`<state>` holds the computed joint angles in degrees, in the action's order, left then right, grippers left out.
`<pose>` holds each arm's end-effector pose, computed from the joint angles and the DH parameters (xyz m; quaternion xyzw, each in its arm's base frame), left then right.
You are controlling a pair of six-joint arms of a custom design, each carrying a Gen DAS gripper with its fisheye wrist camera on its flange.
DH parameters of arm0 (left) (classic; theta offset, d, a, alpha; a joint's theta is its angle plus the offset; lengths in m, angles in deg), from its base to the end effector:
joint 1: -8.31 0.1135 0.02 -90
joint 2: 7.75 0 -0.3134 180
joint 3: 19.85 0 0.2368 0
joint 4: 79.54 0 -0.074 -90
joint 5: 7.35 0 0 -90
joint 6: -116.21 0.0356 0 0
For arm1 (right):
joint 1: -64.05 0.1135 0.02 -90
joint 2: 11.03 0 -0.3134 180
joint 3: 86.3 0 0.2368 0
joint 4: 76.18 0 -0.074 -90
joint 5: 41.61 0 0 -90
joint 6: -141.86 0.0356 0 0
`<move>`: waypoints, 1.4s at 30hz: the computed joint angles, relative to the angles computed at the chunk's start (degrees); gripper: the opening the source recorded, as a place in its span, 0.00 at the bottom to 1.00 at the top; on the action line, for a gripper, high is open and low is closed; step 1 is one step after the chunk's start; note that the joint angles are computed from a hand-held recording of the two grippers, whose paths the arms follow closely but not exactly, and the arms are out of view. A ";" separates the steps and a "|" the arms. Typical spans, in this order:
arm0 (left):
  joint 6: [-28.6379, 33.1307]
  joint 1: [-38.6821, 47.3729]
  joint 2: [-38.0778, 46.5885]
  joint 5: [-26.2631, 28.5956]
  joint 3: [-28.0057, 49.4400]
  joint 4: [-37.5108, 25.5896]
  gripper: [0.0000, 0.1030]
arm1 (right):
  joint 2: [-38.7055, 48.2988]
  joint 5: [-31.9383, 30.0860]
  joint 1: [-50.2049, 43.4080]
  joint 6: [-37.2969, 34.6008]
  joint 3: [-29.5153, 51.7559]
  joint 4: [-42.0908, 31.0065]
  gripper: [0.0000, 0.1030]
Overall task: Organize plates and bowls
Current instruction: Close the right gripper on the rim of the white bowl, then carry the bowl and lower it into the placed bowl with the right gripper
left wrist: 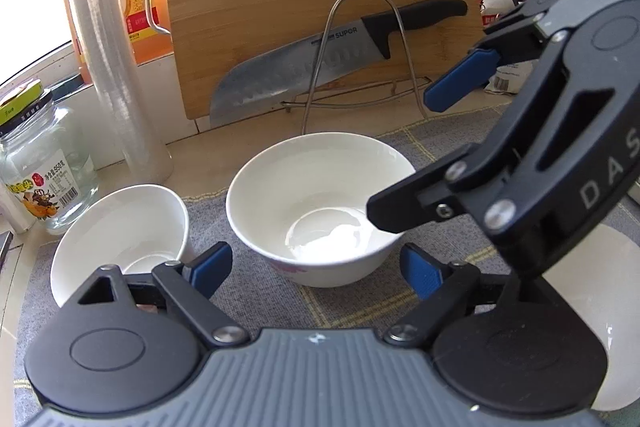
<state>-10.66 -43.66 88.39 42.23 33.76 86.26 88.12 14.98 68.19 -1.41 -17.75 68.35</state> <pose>0.1928 -0.2091 0.1805 0.0201 0.9044 0.0484 0.4236 0.3135 0.0423 0.2076 -0.5023 0.7932 0.1732 0.2975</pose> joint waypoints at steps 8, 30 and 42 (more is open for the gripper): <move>0.72 0.81 0.71 0.36 0.19 1.00 0.87 | 6.17 1.57 3.70 1.50 5.71 -1.80 0.89; 1.95 1.97 0.39 2.35 -0.47 2.64 0.86 | 12.88 0.45 6.65 3.18 12.56 -7.08 0.77; 3.36 1.21 -0.01 1.69 -0.98 3.34 0.86 | 12.92 0.49 6.59 3.06 12.94 -7.71 0.77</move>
<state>-7.30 -42.45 88.38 43.92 32.78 89.60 101.04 15.47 74.78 1.64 -4.81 60.64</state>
